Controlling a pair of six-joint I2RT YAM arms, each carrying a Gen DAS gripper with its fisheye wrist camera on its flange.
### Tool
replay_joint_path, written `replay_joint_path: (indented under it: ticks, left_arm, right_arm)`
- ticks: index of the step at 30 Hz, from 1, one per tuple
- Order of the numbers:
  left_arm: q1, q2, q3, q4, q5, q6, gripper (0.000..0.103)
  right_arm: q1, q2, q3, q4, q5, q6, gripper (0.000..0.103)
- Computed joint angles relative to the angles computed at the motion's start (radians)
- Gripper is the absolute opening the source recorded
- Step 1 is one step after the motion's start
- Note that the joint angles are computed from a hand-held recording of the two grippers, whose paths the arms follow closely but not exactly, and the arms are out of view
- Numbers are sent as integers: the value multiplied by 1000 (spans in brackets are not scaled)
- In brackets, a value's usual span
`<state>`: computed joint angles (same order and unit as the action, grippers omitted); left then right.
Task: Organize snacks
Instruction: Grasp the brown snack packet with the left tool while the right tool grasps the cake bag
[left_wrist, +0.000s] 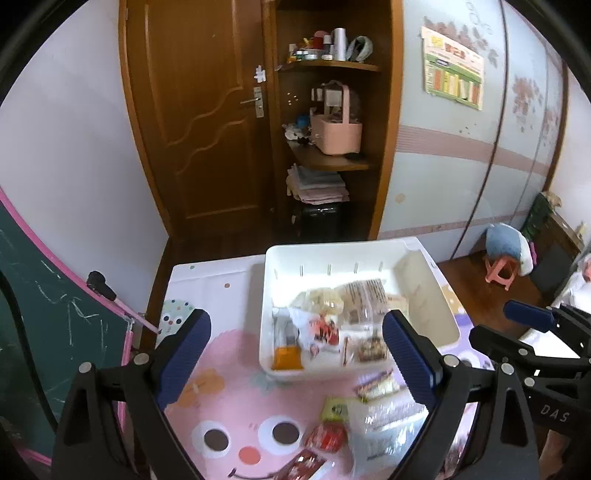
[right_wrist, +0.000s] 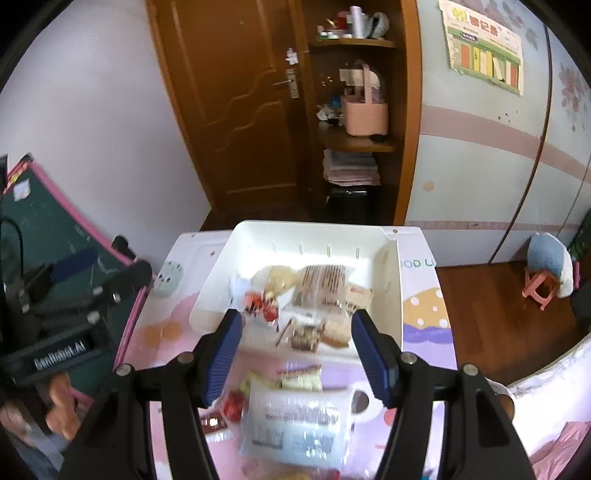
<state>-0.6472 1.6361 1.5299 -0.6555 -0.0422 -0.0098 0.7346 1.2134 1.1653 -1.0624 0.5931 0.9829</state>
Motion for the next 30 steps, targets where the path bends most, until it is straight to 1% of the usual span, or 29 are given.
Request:
replay_joint_path:
  ticks: [5,7,9,10,13,14,17,19,22,24,27,30]
  left_arm:
    - [16,-173,-209,24,31,70,94]
    - [21,-232,-293,39,39,99,95]
    - [28,-280,-373,49,46,125,95]
    - [33,-305,-418,55,51,141,95]
    - [38,-358,-530,82,56,171,95]
    - [42,-367,-556,89,60,180,95]
    - [51,-387,-647,114,76,204,95]
    - [56,-367,-689,140,73,217,95]
    - [73,-289,-723,172,82,233,95]
    - [83,-228,-742,200,91,244,95]
    - [91,-145,-750,236,92,258,95]
    - [103,-64,-732,250,103,277,95]
  right_arm:
    - [197,-10,-50,-84,42,172,62]
    - [271,-4,-77,-102,48,247,64]
    - [348,4,-117,-108,49,321,68]
    - [391,11,-148,-100,42,366,68]
    - [462,35,-226,-54,4,443,71]
    - [477,42,-249,-39,-10,458,72]
    - [510,70,-337,59,-61,485,78]
    - [526,100,-387,134,-86,493,80]
    - [536,126,-441,232,-114,485,87]
    - [530,125,-465,276,-119,469,91]
    - [517,136,-490,331,-130,442,93]
    - [494,171,-501,377,-163,398,95]
